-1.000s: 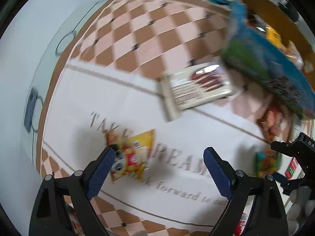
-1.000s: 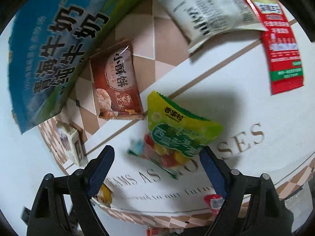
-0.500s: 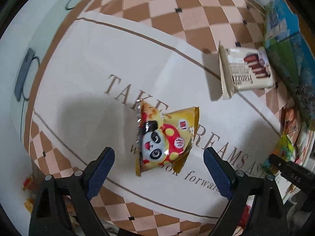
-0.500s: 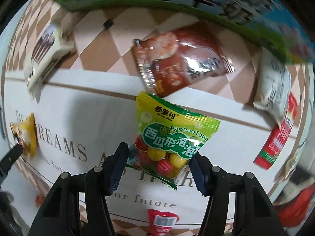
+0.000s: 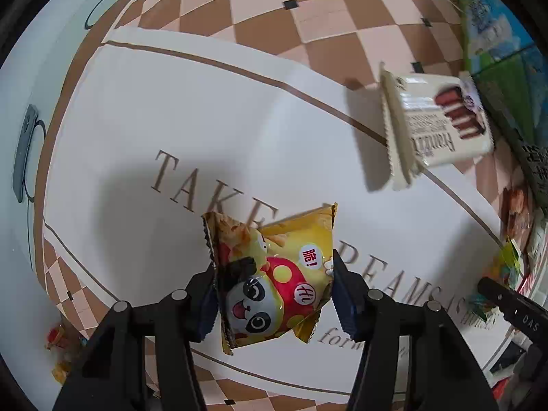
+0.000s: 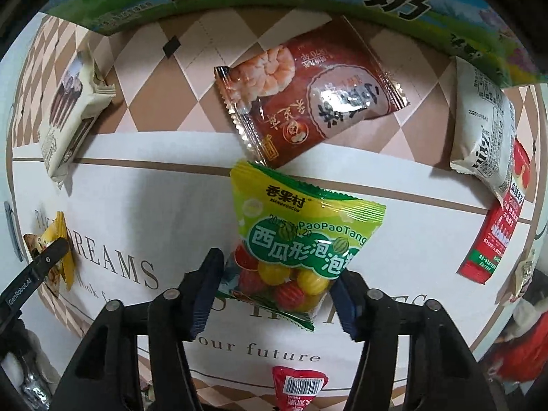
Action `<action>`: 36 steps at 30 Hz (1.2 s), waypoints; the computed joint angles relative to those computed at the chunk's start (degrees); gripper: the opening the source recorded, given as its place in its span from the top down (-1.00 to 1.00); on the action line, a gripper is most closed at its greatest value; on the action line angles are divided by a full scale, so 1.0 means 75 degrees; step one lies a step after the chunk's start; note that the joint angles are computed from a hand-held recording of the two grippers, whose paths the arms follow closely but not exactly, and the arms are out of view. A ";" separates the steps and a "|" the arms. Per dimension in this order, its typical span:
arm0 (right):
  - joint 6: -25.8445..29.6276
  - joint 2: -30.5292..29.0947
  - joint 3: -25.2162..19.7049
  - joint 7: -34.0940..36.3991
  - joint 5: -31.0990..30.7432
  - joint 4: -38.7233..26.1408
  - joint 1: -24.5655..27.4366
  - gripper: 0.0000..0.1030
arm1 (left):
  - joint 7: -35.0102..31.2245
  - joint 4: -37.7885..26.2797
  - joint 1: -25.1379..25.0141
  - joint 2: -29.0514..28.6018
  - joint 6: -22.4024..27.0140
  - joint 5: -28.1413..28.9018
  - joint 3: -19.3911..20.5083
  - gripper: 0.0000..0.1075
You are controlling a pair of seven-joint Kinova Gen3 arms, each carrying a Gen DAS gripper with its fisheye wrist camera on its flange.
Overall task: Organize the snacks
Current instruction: 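Lift both bags and carry them toward the box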
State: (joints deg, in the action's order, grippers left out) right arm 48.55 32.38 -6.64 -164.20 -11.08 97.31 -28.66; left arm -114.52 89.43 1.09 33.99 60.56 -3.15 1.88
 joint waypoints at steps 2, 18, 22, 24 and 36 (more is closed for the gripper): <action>-0.0245 -0.0177 0.0007 -0.0121 0.0010 0.0300 -0.0100 -0.08 | -0.0038 0.0140 0.0010 -0.0110 -0.0062 0.0041 0.0043 0.02; -0.1478 -0.2670 -0.0130 -0.1652 0.0593 0.2587 -0.0686 0.02 | -0.1471 0.0459 0.0082 -0.1572 0.0992 0.1741 0.0798 0.03; -0.0766 -0.3516 -0.0269 -0.2305 0.1315 0.2475 -0.0590 0.02 | -0.1527 0.0092 0.0381 -0.1991 0.1650 0.2363 0.0939 0.03; -0.0223 -0.3958 -0.0329 -0.2556 0.1637 0.2270 -0.0521 0.02 | -0.1551 -0.0315 0.0522 -0.2023 0.1974 0.2558 0.0969 0.03; 0.1699 -0.4852 -0.0209 -0.1287 0.2282 0.1165 0.1094 0.02 | -0.0538 -0.3000 0.2137 -0.1147 0.2728 0.2043 0.1102 0.03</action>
State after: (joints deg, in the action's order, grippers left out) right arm 61.29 -4.01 -8.21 -173.86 6.03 106.05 -20.45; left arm -118.56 66.94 17.12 25.39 81.02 12.17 10.15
